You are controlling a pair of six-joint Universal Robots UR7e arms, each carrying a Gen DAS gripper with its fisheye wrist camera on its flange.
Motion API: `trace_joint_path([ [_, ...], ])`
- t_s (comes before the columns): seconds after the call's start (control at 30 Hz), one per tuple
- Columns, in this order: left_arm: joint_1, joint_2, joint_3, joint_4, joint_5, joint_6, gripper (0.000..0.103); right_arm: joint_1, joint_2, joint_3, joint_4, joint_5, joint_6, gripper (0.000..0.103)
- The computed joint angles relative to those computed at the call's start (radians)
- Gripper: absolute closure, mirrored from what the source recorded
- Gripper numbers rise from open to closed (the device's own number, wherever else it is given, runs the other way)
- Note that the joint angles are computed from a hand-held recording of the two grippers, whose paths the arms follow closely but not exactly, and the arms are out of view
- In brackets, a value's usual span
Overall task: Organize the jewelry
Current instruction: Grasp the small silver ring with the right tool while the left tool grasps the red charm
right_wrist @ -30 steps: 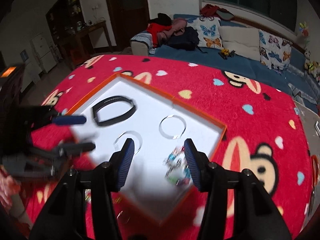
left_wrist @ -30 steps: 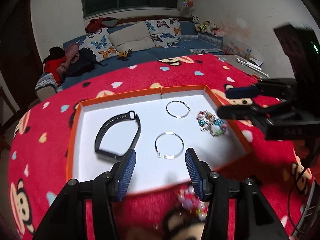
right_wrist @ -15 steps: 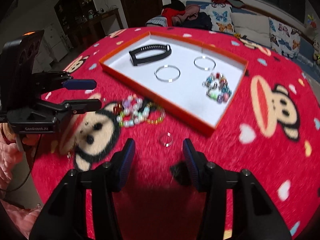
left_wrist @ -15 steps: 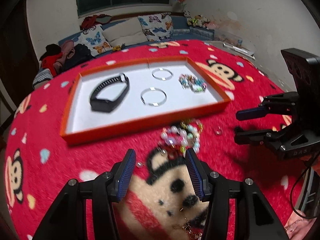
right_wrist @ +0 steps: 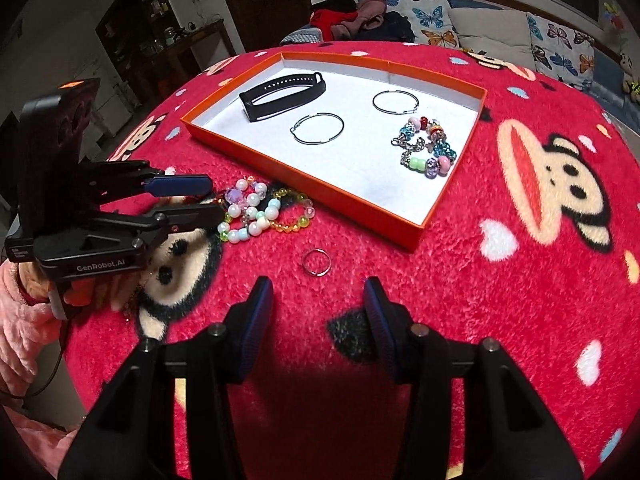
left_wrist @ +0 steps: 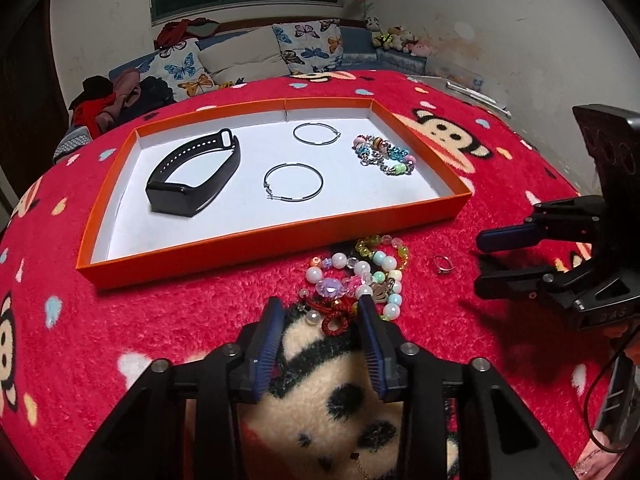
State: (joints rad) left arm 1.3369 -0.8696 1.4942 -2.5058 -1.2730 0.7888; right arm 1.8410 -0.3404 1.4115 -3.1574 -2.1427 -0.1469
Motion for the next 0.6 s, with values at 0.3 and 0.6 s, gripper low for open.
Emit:
trace_joint_path([
  [0.3,0.001,-0.002,0.026,-0.039,-0.009,0.040,0.085,0.001,0.010,-0.019,0.009,-0.005,-0.018,0.057],
  [0.6,0.008,-0.054,0.051,-0.060,-0.045,0.026,0.086,-0.003,0.022,-0.039,0.033,-0.010,-0.024,0.057],
])
